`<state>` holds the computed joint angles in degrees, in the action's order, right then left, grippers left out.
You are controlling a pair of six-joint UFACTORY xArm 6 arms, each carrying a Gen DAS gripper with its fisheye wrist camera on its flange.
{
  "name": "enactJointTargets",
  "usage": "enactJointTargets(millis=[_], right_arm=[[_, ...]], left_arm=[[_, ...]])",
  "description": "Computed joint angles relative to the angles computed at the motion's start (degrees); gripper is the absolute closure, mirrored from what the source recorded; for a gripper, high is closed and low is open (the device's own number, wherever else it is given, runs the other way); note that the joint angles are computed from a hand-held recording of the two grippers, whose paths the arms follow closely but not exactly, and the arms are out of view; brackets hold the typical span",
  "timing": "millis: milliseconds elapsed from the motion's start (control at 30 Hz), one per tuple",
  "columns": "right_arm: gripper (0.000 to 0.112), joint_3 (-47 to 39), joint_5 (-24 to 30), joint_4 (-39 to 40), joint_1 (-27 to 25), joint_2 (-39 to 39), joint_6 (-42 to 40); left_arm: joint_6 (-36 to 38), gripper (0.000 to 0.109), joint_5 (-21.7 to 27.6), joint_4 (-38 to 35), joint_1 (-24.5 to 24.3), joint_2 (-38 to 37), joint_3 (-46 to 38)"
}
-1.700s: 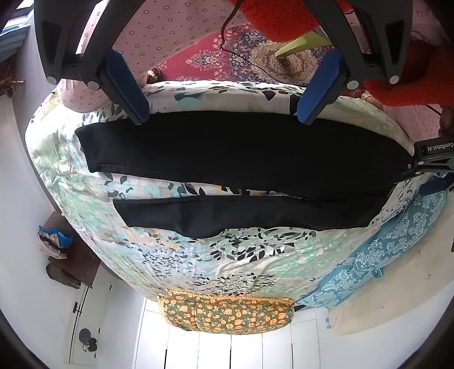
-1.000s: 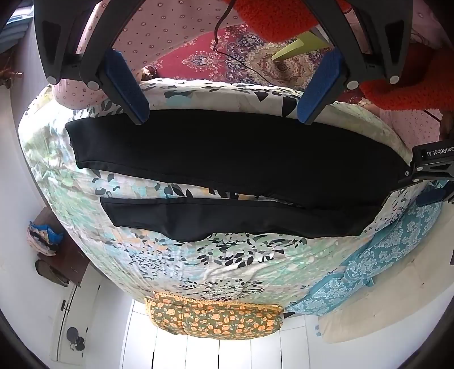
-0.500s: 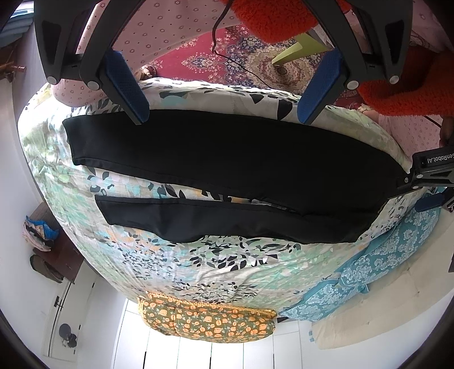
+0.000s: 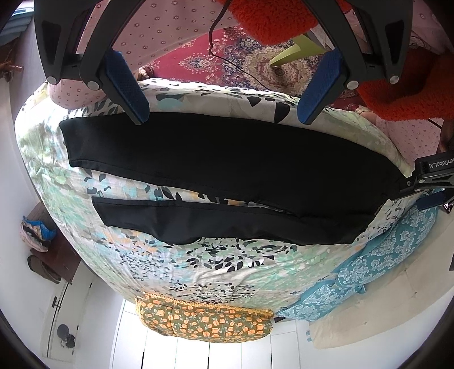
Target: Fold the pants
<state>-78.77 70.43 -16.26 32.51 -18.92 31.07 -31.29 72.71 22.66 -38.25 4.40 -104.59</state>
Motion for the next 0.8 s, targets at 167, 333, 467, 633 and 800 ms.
enactJointTargets(millis=[167,333,467,633,800], right_arm=[[0.009,-0.1,-0.4,0.8,-0.1,0.6,-0.8],[0.009,0.2,-0.4,1.2,-0.2,0.6,-0.9],[0.009,0.4,-0.6,1.4,-0.4,0.5,-0.8],[0.009,0.5,-1.1,1.6,-0.6,0.5,-1.5],[0.009,0.8,-6.6,2.4,-2.7,0.2,-4.2]], left_arm=[[0.5,0.006,0.0,-0.2,-0.2,0.0,0.2],[0.8,0.006,0.1,-1.0,0.0,0.4,-0.1],[1.6,0.006,0.0,-1.5,-0.1,0.7,-0.3],[2.4,0.006,-0.7,-2.0,-0.3,0.6,-0.2],[5.6,0.006,-2.0,-2.2,0.7,3.1,-3.7]])
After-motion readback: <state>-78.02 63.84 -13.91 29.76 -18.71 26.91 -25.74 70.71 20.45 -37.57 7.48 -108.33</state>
